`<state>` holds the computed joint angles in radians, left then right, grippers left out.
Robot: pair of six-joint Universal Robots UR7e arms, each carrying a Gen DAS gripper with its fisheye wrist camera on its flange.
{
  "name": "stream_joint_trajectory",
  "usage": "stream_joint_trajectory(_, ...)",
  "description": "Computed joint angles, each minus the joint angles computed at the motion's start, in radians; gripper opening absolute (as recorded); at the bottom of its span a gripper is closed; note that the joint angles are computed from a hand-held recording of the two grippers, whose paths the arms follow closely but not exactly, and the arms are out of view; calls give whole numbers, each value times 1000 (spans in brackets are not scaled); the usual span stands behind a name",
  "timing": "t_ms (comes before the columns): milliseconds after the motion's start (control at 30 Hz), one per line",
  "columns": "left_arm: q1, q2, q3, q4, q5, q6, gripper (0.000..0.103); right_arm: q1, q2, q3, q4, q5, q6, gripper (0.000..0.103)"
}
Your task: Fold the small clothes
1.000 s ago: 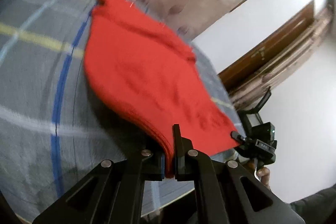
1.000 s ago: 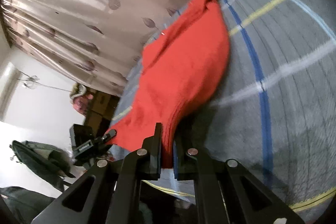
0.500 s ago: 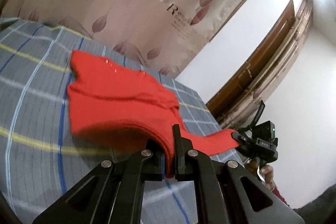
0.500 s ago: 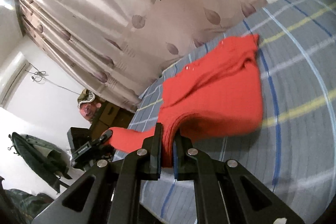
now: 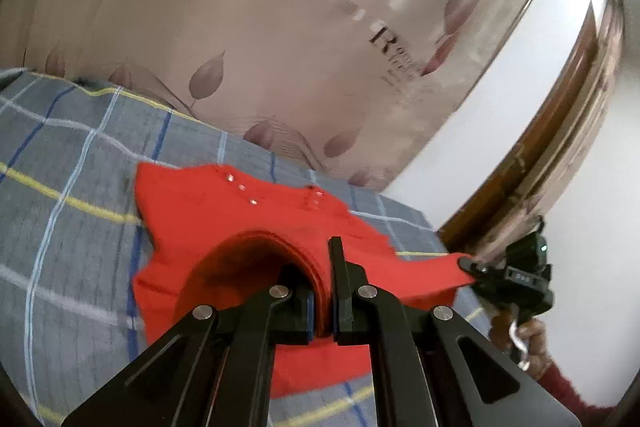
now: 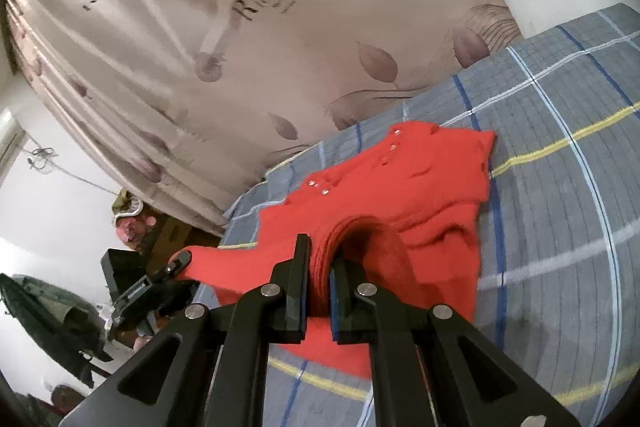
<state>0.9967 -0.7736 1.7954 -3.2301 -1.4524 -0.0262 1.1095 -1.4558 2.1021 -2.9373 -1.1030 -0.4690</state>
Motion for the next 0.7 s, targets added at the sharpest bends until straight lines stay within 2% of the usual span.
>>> stream_joint_trajectory(200, 19, 91, -126, 37, 54, 45, 5, 32, 105, -115, -20, -55, 36, 7)
stream_joint_trajectory(433, 47, 170, -266, 101, 80, 43, 5, 69, 203, -229, -19, -133, 52, 7)
stream_joint_trajectory(700, 76, 249, -394, 181, 111, 21, 5, 82, 292, -334, -3, -181, 83, 7)
